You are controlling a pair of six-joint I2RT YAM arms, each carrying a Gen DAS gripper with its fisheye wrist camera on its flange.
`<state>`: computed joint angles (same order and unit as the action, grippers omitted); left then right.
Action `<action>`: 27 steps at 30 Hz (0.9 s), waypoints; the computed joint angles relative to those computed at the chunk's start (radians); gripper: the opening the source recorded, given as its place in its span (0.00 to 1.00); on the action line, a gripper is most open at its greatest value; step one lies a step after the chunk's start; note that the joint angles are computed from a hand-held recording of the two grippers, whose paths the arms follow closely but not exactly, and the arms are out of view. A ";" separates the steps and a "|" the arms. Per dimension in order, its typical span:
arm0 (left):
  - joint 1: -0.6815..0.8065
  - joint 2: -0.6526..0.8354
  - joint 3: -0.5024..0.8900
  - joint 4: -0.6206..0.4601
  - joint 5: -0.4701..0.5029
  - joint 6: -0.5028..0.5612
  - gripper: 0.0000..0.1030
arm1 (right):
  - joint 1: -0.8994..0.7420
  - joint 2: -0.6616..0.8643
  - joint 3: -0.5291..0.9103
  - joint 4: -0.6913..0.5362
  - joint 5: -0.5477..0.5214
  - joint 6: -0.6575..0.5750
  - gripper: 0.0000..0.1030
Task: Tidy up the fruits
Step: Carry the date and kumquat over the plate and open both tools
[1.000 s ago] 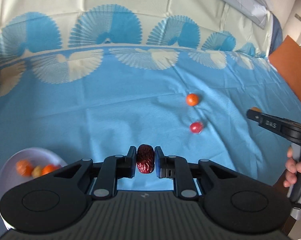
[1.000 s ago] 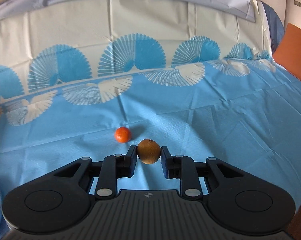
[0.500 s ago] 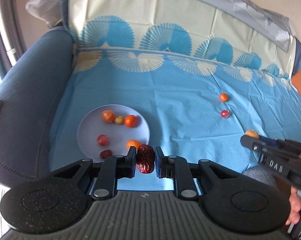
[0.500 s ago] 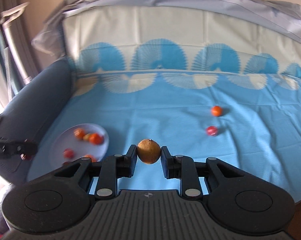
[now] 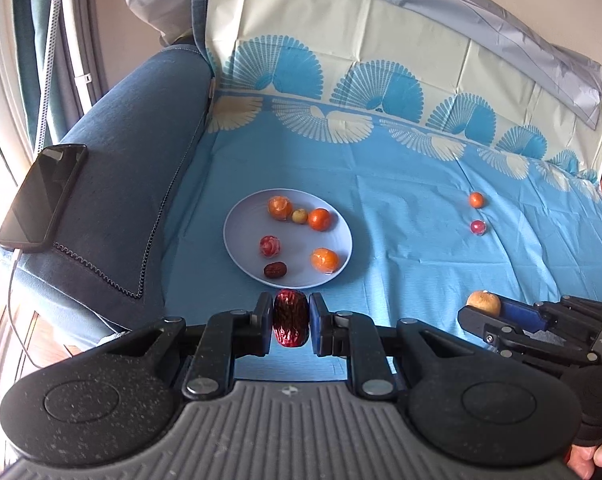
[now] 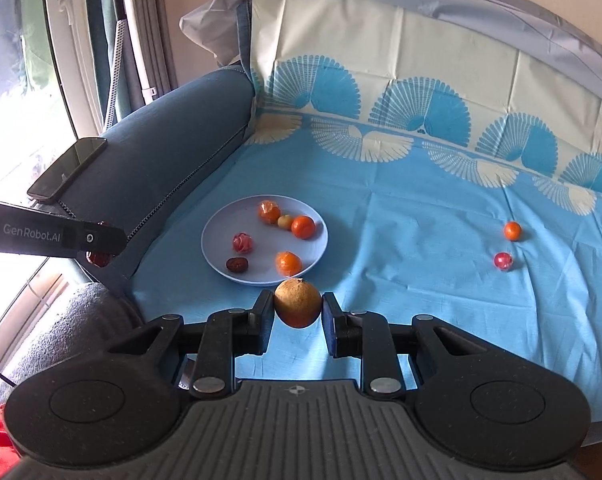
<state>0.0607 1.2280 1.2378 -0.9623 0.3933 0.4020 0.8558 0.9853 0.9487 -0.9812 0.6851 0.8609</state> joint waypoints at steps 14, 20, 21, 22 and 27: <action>0.009 0.021 0.002 0.013 0.002 -0.002 0.20 | 0.007 0.044 0.026 -0.013 -0.007 -0.007 0.26; 0.001 0.070 0.029 0.030 -0.010 -0.009 0.20 | -0.039 0.061 0.018 0.033 -0.025 -0.078 0.26; -0.005 0.082 0.039 0.039 -0.017 -0.015 0.20 | -0.049 0.065 0.016 0.046 -0.024 -0.099 0.26; -0.011 0.096 0.047 0.049 -0.025 -0.023 0.20 | -0.064 0.068 0.013 0.064 -0.029 -0.123 0.26; -0.046 0.183 0.104 0.102 -0.057 -0.058 0.20 | -0.171 0.106 0.005 0.172 -0.096 -0.233 0.26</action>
